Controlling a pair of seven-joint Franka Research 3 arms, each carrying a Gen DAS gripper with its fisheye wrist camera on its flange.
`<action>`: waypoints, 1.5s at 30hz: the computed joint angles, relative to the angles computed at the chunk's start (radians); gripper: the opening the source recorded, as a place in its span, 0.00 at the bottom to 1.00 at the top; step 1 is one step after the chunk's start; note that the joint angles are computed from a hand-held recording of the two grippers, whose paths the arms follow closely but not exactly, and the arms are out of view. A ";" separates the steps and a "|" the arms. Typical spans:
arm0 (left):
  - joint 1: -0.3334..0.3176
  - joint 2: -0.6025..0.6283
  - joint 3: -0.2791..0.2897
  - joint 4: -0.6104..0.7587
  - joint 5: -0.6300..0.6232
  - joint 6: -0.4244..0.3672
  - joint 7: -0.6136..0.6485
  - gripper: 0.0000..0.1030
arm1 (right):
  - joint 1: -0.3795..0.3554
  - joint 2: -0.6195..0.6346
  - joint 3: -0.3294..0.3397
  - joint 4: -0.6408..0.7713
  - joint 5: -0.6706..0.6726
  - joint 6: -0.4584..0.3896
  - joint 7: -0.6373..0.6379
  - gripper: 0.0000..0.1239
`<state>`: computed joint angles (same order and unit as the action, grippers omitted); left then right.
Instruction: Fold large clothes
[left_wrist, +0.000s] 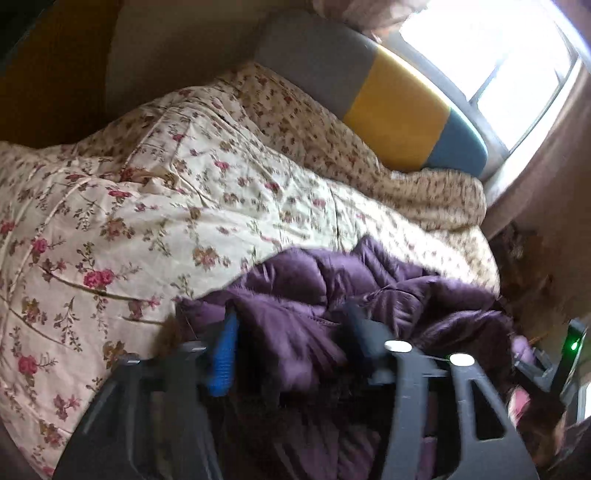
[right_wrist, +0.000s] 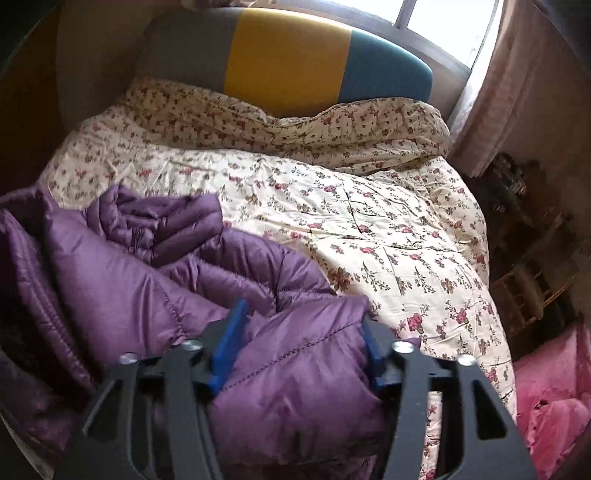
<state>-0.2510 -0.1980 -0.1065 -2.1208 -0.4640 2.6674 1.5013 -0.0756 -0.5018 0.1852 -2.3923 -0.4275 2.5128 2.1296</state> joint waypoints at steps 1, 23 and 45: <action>0.009 -0.010 -0.003 -0.008 0.010 0.026 -0.021 0.79 | -0.009 -0.008 0.000 0.002 -0.003 0.012 0.020 0.76; -0.174 -0.371 0.163 -0.438 -0.261 0.004 0.166 0.79 | -0.050 -0.452 -0.039 -0.264 0.252 -0.054 -0.139 0.81; -0.197 -0.536 0.157 -0.541 -0.293 -0.098 0.216 0.15 | 0.151 -0.566 -0.032 -0.366 0.389 -0.326 -0.372 0.04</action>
